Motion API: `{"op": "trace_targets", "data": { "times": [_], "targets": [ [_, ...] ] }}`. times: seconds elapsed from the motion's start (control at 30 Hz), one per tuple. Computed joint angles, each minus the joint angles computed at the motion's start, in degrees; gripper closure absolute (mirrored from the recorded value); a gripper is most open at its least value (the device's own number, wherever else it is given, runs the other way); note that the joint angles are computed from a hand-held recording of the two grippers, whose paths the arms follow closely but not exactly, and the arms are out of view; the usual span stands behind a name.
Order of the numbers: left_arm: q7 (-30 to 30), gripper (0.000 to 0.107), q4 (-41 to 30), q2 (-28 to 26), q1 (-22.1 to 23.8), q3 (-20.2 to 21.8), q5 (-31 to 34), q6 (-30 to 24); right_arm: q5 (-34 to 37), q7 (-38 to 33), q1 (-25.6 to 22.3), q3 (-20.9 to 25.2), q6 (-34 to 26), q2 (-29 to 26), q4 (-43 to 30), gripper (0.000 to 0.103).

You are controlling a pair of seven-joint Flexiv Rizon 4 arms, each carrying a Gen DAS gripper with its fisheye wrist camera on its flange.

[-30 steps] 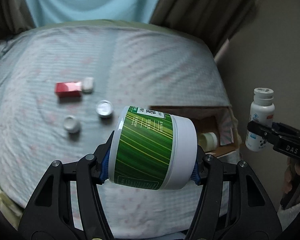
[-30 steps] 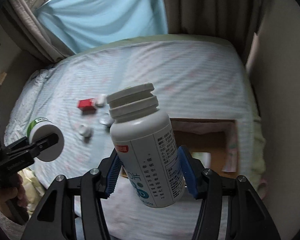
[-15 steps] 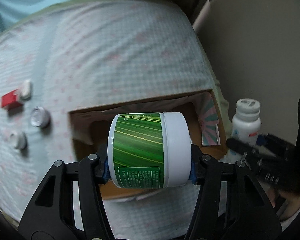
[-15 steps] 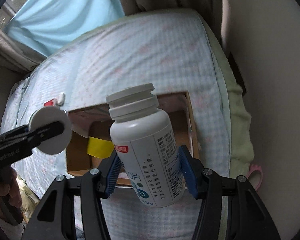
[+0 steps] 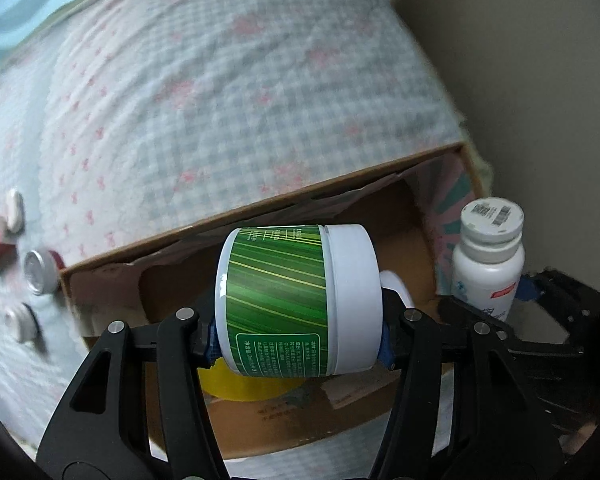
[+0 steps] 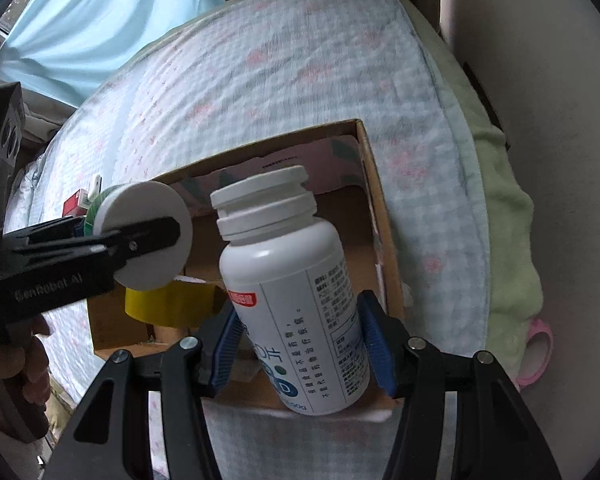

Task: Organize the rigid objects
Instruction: 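Carry the jar and pill bottle into the box and release both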

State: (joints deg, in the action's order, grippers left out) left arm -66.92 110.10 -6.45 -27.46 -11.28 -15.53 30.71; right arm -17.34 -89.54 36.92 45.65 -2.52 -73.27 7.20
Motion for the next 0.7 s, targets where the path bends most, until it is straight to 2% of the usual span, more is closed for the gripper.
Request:
{"op": "trace_targets", "data": {
  "times": [0.03, 0.07, 0.1, 0.23, 0.33, 0.57, 0.7],
  "targets": [
    [0.76, 0.031, 0.36, 0.43, 0.03, 0.03, -0.50, 0.62, 2.13, 0.44, -1.19, -1.46, 2.05, 1.38, 3.09, 0.045],
    [2.29, 0.007, 0.91, 1.12, 0.21, 0.13, -1.94, 1.65, 3.38, 0.79, -1.95, -2.73, 3.79, 2.39, 5.37, 0.021],
    [3.25, 0.004, 1.41, 1.78, 0.38, 0.32, -2.75, 2.29, 5.61, 0.82, -3.31, -3.05, 5.78, 3.80, 8.38, 0.000],
    [3.27, 0.004, 2.30, 3.52, 1.26, 1.29, -2.31, 2.72, 8.85, -0.20, -5.16, -7.08, 10.59, 7.76, 16.06, 0.000],
    [2.57, 0.004, 2.42, 3.58, 2.10, 1.71, -2.94, 1.69, 11.30, -0.26, -5.46, -9.22, 11.88, 8.74, 17.84, 0.000],
    [1.12, 0.004, 1.21, 3.77, 3.25, 2.02, -1.24, 0.69, 15.27, -0.90, -4.19, -14.64, 12.03, 8.82, 16.02, 0.000],
    [1.33, 0.004, 1.07, 5.38, 3.71, 2.35, -1.45, -0.69, 18.03, -1.24, -4.33, -17.68, 13.16, 10.63, 18.23, 0.000]
  ]
}}
